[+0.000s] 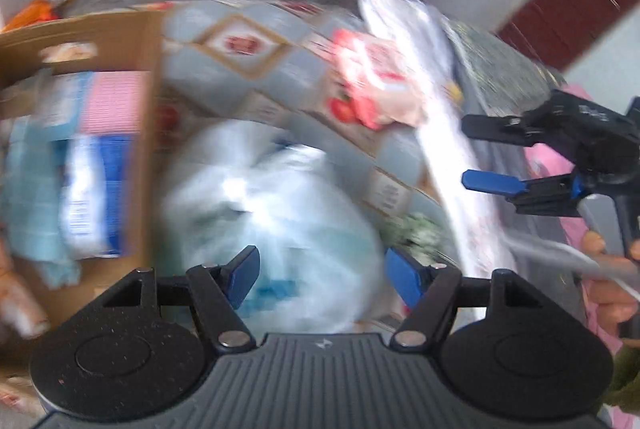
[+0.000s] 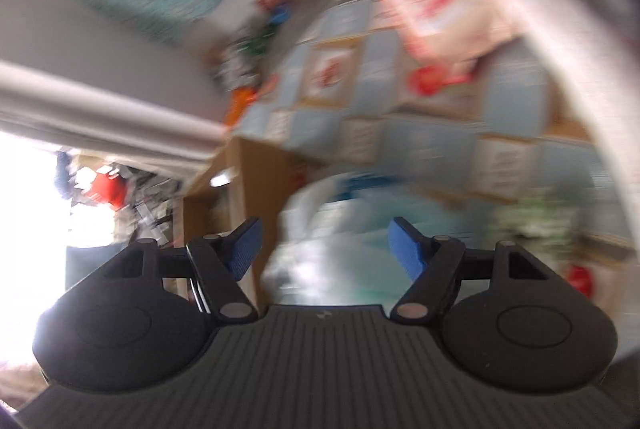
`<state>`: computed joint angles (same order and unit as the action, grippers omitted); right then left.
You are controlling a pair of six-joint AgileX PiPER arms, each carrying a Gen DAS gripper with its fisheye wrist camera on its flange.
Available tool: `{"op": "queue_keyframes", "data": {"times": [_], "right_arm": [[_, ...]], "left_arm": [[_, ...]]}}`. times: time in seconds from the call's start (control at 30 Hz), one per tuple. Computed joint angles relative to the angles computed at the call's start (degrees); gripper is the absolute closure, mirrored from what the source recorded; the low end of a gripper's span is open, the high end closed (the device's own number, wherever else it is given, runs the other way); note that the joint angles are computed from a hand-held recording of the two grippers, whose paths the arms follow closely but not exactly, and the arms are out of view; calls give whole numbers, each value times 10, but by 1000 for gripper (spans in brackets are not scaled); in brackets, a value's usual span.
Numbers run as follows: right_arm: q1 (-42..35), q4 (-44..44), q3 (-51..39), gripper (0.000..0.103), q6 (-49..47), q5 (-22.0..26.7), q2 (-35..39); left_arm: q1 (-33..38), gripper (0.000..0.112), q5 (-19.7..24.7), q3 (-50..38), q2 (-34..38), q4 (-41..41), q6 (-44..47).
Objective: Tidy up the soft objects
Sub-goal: 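Move the right tool to the green floral scrunchie, then close the right tool on the green floral scrunchie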
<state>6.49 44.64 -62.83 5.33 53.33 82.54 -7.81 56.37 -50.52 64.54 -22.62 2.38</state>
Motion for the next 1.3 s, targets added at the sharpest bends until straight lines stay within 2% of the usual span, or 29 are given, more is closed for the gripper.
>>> {"op": "queue_keyframes", "data": {"times": [0.17, 0.27, 0.37, 0.5, 0.57, 0.67, 0.83, 0.93, 1.0, 1.07, 1.3], "right_arm": [[-59, -42, 37, 37, -92, 18, 27], [-82, -68, 13, 40, -177, 49, 83], [-81, -80, -6, 42, -219, 60, 111], [-72, -116, -51, 45, -295, 93, 169], [-71, -119, -56, 47, -312, 97, 179], [-64, -137, -70, 50, -345, 110, 201], [-60, -147, -68, 56, -380, 103, 224], [-61, -144, -61, 65, -384, 101, 228], [-61, -142, -58, 67, -386, 100, 228], [-61, -140, -47, 75, -389, 94, 226], [-83, -112, -25, 90, -400, 87, 214]], "left_arm": [[-188, 44, -110, 6, 68, 56, -147], [-272, 48, -163, 10, 114, 105, -233], [-318, 49, -212, 12, 164, 122, -282], [-368, 50, -245, -11, 240, 179, -338], [-377, 49, -259, -23, 269, 185, -331], [-394, 49, -268, -46, 311, 216, -347], [-412, 52, -271, -72, 354, 277, -406], [-419, 61, -261, -83, 371, 303, -437], [-418, 66, -255, -88, 378, 308, -452], [-416, 69, -250, -91, 383, 314, -463], [-417, 93, -266, -77, 380, 320, -474]]}}
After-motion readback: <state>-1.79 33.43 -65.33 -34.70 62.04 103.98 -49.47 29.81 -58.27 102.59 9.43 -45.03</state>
